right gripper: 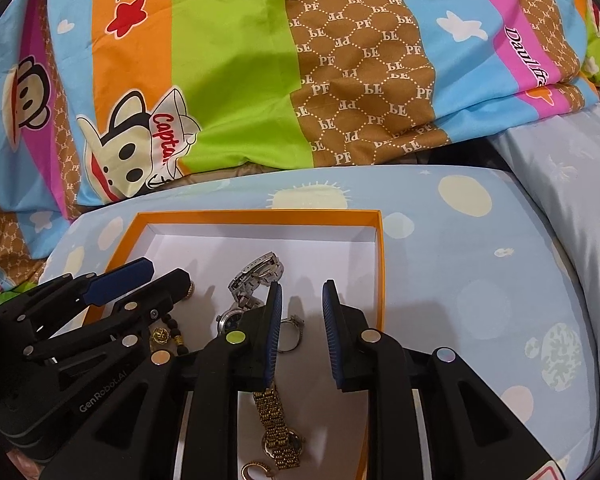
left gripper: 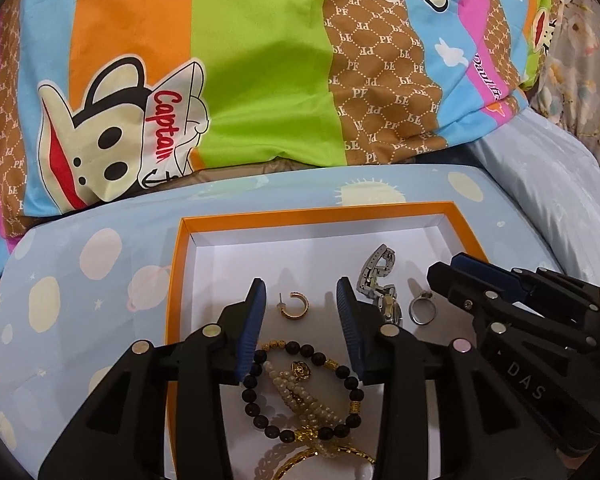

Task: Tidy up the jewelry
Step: 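Carry the hoop and the silver ring into the orange box and open both grippers, then move both grippers back out over the drop earrings on the cover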

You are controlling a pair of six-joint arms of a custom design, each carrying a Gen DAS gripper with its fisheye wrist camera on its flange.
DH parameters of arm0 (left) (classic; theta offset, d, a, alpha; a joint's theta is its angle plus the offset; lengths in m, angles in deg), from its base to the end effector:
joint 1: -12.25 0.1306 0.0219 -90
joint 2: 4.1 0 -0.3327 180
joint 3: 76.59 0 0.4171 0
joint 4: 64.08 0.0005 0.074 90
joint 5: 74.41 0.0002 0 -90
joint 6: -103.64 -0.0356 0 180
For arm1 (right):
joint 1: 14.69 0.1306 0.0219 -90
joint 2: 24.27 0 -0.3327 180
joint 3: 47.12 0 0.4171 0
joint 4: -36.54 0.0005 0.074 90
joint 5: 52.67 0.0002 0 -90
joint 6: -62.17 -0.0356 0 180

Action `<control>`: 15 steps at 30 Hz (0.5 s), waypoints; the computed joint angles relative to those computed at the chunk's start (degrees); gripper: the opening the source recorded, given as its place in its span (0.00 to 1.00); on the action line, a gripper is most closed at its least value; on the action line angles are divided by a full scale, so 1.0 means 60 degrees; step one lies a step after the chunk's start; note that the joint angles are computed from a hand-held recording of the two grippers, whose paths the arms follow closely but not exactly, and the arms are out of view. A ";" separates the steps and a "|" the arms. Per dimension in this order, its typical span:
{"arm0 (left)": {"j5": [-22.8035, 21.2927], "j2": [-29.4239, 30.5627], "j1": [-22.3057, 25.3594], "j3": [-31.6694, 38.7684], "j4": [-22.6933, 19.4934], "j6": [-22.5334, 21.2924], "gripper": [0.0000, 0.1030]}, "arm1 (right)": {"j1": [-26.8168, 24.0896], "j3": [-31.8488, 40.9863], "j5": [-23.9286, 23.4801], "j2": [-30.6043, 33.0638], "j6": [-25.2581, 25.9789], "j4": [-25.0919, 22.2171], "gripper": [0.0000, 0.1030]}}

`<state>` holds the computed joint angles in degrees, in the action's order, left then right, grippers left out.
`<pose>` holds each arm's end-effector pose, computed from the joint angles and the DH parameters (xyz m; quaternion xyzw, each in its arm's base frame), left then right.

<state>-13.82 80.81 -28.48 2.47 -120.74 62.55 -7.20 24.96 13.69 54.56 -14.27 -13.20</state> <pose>0.3563 -0.2844 0.3262 -0.1272 0.9329 0.0129 0.3368 0.4249 0.0698 0.3190 -0.2293 0.9107 0.1809 0.2922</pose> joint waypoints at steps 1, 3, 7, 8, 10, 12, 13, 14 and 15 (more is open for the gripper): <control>-0.0021 0.0008 -0.0008 0.0005 0.0002 -0.0010 0.34 | -0.0004 -0.0001 -0.0003 0.0003 -0.0015 0.0009 0.20; -0.0060 0.0024 -0.0009 0.0007 -0.0022 0.0022 0.34 | -0.0002 0.0004 -0.0013 0.0020 -0.0032 0.0005 0.20; -0.0030 0.0001 0.0012 -0.0041 0.0009 0.0082 0.34 | -0.0009 0.0017 -0.0023 0.0034 -0.0053 0.0001 0.20; -0.0029 0.0000 0.0012 -0.0045 0.0015 0.0092 0.34 | -0.0008 0.0013 -0.0012 0.0028 -0.0064 0.0008 0.20; -0.0031 -0.0001 0.0015 -0.0058 0.0034 0.0094 0.34 | -0.0013 0.0010 -0.0024 0.0025 -0.0078 -0.0002 0.20; -0.0034 0.0001 0.0012 -0.0067 0.0033 0.0115 0.34 | -0.0015 0.0017 -0.0024 0.0031 -0.0072 0.0000 0.20; -0.0014 -0.0012 0.0017 -0.0085 0.0048 0.0113 0.34 | -0.0015 0.0022 -0.0019 0.0034 -0.0071 -0.0006 0.20; -0.0022 -0.0010 0.0013 -0.0089 0.0051 0.0118 0.34 | -0.0015 0.0022 -0.0019 0.0034 -0.0071 -0.0006 0.20; -0.0025 -0.0018 0.0012 -0.0101 0.0062 0.0116 0.34 | -0.0013 0.0025 -0.0017 0.0034 -0.0079 -0.0008 0.20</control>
